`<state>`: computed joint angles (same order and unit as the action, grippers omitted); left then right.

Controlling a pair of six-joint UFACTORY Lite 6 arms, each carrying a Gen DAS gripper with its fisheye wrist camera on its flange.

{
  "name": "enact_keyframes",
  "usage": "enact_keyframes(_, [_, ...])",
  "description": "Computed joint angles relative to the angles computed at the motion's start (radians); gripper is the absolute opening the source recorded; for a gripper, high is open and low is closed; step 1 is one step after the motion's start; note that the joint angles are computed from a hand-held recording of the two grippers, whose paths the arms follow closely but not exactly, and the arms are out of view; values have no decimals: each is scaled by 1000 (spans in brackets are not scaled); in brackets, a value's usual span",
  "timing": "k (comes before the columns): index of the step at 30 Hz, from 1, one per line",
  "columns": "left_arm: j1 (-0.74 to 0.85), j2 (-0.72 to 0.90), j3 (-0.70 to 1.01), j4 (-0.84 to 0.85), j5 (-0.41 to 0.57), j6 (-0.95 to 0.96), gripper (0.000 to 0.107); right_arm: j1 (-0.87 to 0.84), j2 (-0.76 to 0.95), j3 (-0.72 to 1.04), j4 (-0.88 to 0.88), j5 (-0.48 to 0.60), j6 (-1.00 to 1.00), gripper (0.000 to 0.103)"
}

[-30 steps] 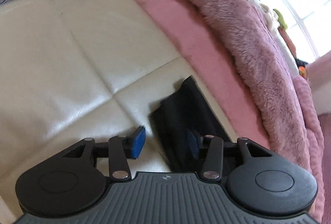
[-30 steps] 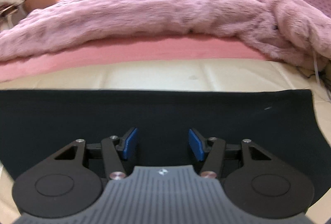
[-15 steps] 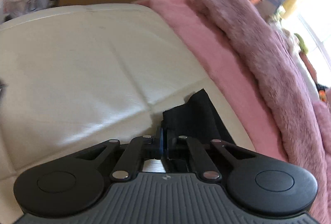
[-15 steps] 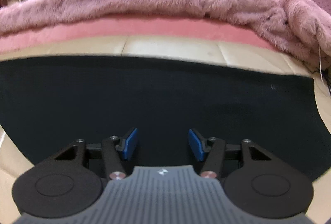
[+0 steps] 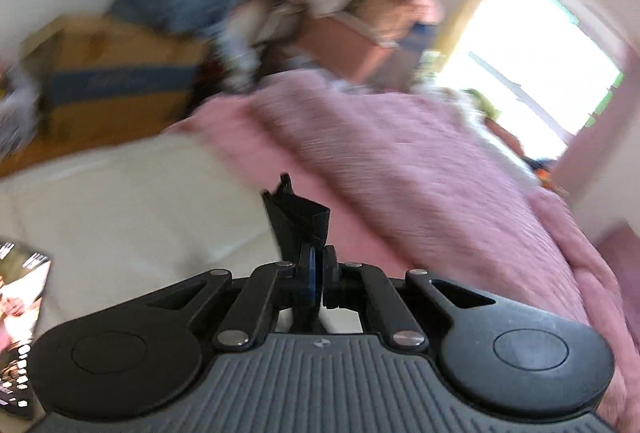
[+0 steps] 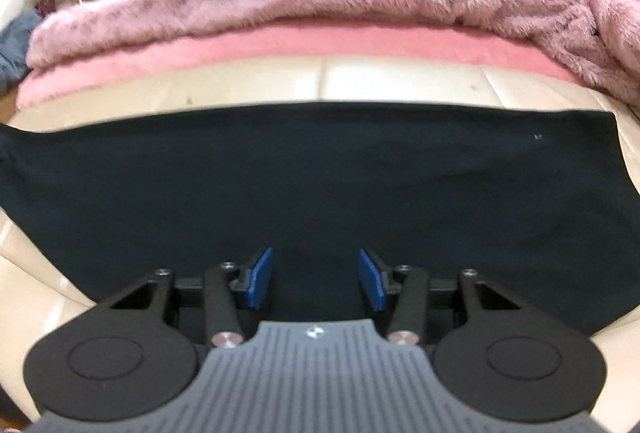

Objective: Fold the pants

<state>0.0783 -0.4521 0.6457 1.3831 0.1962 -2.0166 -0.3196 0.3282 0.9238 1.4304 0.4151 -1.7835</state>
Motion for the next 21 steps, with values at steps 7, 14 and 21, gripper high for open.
enact_keyframes(7, [-519,241,230,161,276,-97,2,-25,-131,-76,5,87,4,45])
enact_keyframes(14, [-789,678,452,79,252,1,2,-98,-183,-107,-61,157,84,46])
enact_keyframes(21, [-827,861,482,-117,122,157,3,-130,-197,-177,-105,198,76,47])
